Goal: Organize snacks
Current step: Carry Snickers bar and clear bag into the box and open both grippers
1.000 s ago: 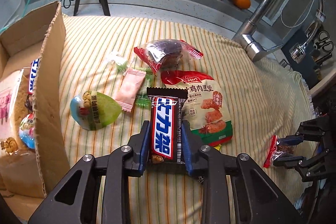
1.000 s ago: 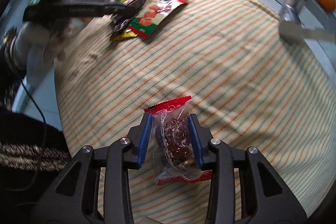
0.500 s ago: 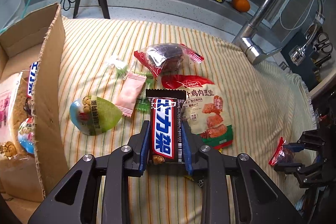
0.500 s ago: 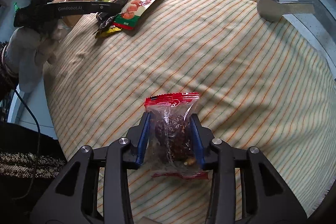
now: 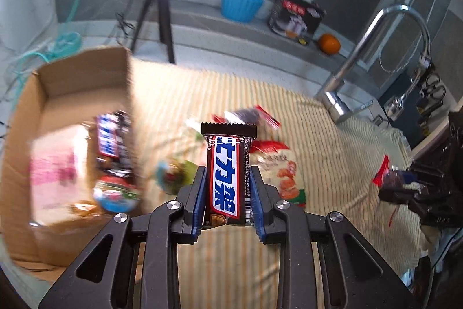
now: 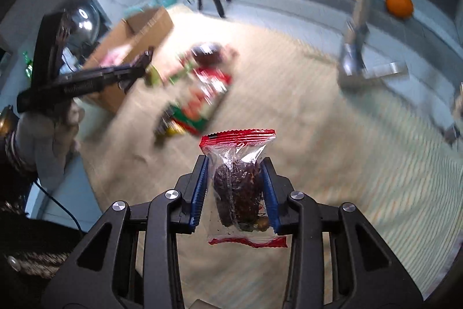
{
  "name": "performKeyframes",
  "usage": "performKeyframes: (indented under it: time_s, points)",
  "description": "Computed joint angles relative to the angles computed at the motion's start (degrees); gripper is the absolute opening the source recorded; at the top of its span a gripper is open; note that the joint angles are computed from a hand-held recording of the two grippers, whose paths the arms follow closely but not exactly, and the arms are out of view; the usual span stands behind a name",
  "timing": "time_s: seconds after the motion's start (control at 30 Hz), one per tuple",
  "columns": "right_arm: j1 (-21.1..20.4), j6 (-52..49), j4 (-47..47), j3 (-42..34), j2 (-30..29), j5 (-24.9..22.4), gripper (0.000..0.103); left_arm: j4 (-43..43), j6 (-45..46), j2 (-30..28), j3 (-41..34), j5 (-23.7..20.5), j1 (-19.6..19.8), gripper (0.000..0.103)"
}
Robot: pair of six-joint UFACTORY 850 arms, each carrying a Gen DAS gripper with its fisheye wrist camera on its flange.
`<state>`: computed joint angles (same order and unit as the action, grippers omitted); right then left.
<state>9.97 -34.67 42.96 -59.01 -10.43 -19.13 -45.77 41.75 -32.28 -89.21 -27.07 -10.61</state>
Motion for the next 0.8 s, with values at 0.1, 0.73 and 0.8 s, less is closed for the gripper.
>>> performKeyframes:
  time_s: [0.1,0.73,0.8]
  points:
    - [1.35,-3.58,4.62,-4.30,-2.24,-0.01,0.037,1.69,-1.44,1.03,0.13,0.52,1.41,0.026]
    - [11.17,2.01,-0.69,-42.71,-27.72,-8.30,0.037,10.84,-6.63,4.19,2.54,5.52,8.88,0.026]
    - [11.76,2.96,-1.76,-46.29,-30.00,-9.88,0.037,10.70,-6.47,4.05,2.27,5.26,9.24,0.026]
